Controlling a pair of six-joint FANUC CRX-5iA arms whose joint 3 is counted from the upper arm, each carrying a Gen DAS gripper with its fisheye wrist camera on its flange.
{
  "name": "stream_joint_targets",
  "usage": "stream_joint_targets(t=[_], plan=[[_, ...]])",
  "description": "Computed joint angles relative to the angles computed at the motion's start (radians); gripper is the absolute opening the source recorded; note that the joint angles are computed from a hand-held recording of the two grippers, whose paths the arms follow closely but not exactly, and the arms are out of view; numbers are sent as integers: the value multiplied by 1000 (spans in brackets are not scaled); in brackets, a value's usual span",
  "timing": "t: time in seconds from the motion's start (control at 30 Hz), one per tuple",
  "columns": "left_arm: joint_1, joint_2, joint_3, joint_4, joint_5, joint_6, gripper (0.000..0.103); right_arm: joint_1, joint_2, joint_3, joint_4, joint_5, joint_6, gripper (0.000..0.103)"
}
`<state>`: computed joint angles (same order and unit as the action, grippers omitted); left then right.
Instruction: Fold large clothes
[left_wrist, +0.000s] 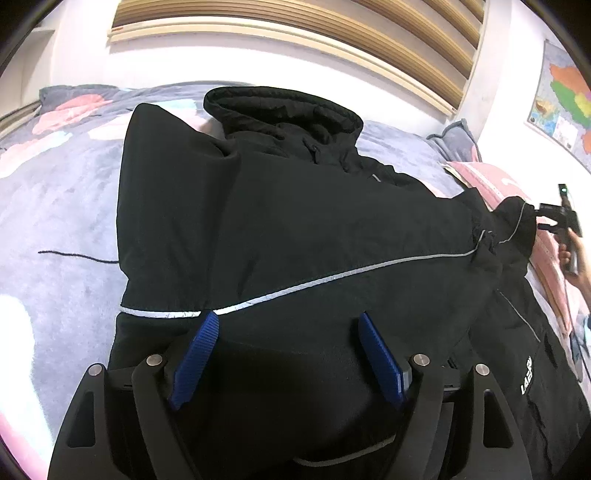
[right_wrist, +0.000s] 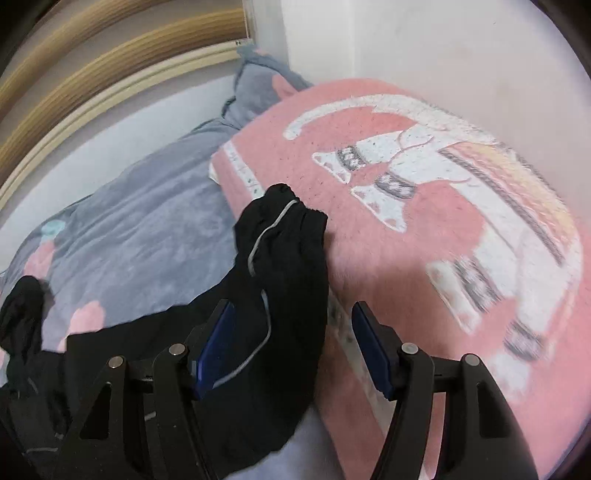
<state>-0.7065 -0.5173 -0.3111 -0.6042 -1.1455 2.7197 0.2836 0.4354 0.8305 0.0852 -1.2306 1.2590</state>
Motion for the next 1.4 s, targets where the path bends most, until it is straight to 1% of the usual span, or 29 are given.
stream_joint_targets(t=[0.03,0.07,0.1,0.13,0.17,0.23,0.27,0.3,0.33,0.37,0.43,0.47,0.53,0.57,0.63,0.7,0.83,0.9,0.97,1.03,1.1,1.17,1.2,1.23,1.27,1.3,1.33,1.4], plan=[[-2,1,0,-2,0,2,79,-4,38,54,-20,-37,13,51],[1,0,-2,1,3,-1,80,0,80,110,-11,-83,18,40],[7,-3,-5,6,8,-6,80,7,100,127,7,-99,21,27],[3,0,-2,3,7,-1,80,15,97,116,19,-90,37,13],[3,1,-2,3,7,2,80,21,75,84,19,-65,55,12],[9,-1,-5,8,13,-4,80,34,-18,-54,52,56,67,11],[7,1,-3,6,11,-3,80,31,-56,-108,76,109,43,10],[7,2,-3,5,12,-2,80,26,-79,-142,96,139,12,10],[7,3,-3,6,13,-2,80,17,-100,-179,135,170,-49,10],[7,3,-3,6,13,-2,80,5,-105,-190,148,176,-89,10],[8,2,-3,7,13,-5,80,-31,-78,-153,108,122,-130,10],[13,-1,-6,10,16,-9,80,-44,-48,-116,79,70,-134,10],[16,-3,-8,13,20,-11,80,-52,-7,-57,48,-8,-138,9],[17,-3,-8,14,21,-11,80,-48,0,-41,42,-28,-146,10],[23,-6,-11,19,24,-19,81,-29,-9,-20,36,-48,-124,9],[28,-7,-12,25,26,-23,81,0,-54,-36,23,-30,-58,9],[40,1,-3,41,19,-42,81,109,-136,-57,39,-23,1,9],[49,4,6,58,10,-56,81,164,-166,-43,16,-47,21,9],[47,18,38,70,-34,-64,81,219,-179,-3,-28,-82,27,9],[15,15,72,53,-81,-41,81,286,-198,17,-37,-105,38,9],[-35,-21,98,29,-114,9,81,374,-207,31,-18,-120,48,8],[-111,-32,136,-30,-186,60,81,451,-210,50,-17,-137,58,9],[-176,-27,174,-80,-265,89,81,508,-218,43,-3,-138,54,8],[-207,-23,194,-103,-312,97,81,557,-222,33,12,-133,46,9],[-259,-12,226,-139,-390,109,81,602,-223,24,24,-126,46,9],[-301,-7,247,-167,-447,121,81,651,-219,20,40,-120,47,9],[-330,-8,255,-188,-482,128,81,709,-213,9,61,-107,46,8],[-436,-7,277,-258,-584,175,81,797,-192,3,73,-94,40,8]])
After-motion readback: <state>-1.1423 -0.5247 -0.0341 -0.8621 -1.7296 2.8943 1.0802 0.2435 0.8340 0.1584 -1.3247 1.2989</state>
